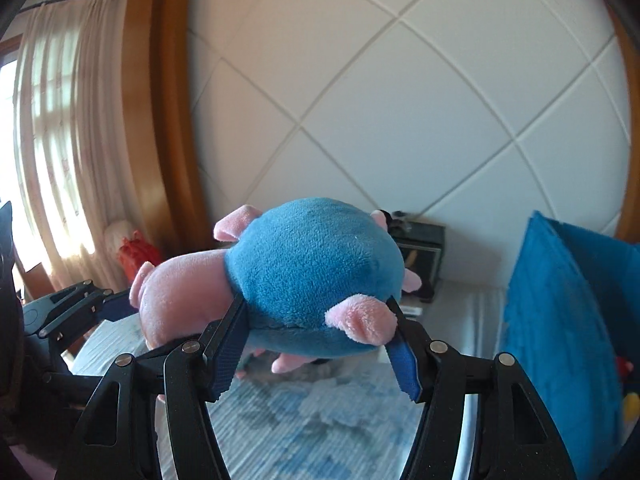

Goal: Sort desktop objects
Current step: 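Lift the blue-shirted pig plush with both grippers and carry it over the bin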

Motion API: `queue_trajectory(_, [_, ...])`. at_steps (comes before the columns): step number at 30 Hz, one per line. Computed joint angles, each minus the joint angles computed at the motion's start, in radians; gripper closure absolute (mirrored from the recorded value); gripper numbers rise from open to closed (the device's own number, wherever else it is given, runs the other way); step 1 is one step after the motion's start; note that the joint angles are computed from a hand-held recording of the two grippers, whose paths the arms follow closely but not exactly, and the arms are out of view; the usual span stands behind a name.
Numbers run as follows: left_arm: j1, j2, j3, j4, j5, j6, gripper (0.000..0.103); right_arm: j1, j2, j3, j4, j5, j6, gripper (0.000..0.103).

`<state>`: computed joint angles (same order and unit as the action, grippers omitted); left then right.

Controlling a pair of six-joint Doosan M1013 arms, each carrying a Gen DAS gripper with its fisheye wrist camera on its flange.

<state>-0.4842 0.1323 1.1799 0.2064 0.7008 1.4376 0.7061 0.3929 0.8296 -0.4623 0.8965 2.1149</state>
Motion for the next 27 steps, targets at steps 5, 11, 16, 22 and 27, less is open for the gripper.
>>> queue_trajectory(5, [-0.081, 0.069, -0.127, -0.143, 0.006, 0.164, 0.051, -0.021, -0.138, 0.153, -0.219, 0.032, 0.206, 0.040])
queue_trajectory(11, [-0.188, 0.161, -0.279, -0.199, 0.055, 0.268, 0.050, -0.065, -0.275, 0.298, -0.368, 0.070, 0.364, 0.040])
queue_trajectory(16, [-0.256, 0.252, -0.422, -0.195, 0.139, 0.297, 0.050, -0.123, -0.355, 0.386, -0.383, 0.078, 0.416, 0.040])
queue_trajectory(22, [-0.311, 0.340, -0.554, -0.164, 0.244, 0.288, 0.047, -0.197, -0.429, 0.476, -0.351, 0.065, 0.440, 0.038])
queue_trajectory(27, [-0.336, 0.439, -0.714, -0.092, 0.374, 0.213, 0.046, -0.239, -0.466, 0.527, -0.343, 0.083, 0.464, 0.028])
